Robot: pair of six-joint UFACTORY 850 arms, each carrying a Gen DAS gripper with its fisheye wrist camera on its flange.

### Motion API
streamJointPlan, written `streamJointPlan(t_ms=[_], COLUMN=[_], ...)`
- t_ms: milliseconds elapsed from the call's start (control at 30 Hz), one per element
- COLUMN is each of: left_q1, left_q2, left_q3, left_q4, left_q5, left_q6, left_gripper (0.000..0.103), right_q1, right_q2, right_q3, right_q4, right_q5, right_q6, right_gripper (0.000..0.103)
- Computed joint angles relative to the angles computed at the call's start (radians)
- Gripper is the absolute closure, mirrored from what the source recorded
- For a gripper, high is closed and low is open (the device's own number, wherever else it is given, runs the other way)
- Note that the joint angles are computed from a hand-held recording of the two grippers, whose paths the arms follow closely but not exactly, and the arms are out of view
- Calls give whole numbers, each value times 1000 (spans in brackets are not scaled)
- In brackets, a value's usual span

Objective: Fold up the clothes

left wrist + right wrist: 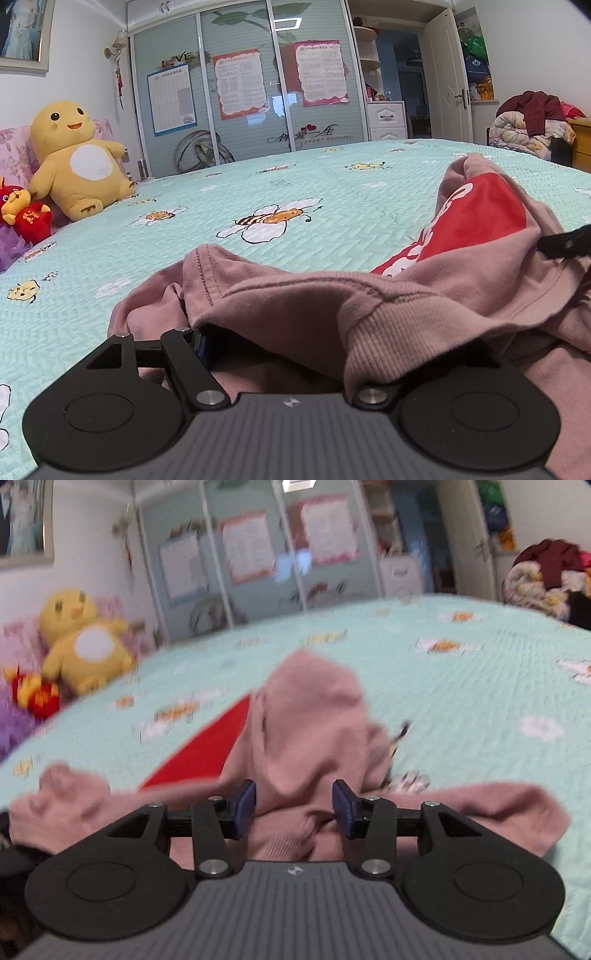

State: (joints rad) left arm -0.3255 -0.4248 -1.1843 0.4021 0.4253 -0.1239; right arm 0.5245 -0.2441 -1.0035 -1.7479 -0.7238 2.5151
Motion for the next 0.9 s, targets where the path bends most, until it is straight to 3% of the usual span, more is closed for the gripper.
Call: streamJointPlan(t_ms=[200, 267, 367, 533, 667, 900], left_q1=[1, 1, 1, 1, 1, -2], left_q2=[-3, -3, -4, -4, -4, -3], left_q3=[-6, -6, -7, -8, -9, -6], left_q4=[8, 10, 11, 11, 10, 3], left_q5=[-9, -10, -11, -10, -12, -12], left_q6=[-8, -9, -9, -12, -10, -7], left_gripper=[24, 24, 24, 24, 24, 24], right_q1=[-38, -36, -20, -3, -1, 52], right_q2=[-64, -58, -28, 20, 16, -54], right_q3=[-124, -124, -73, 29, 58, -35], right_q4=[-156, -230, -245, -173, -113, -117], right_q5=[146, 115, 31, -63, -37, -38], right_q6=[55, 122, 145, 180, 203, 7], right_gripper=[55, 55, 39, 38, 38, 34])
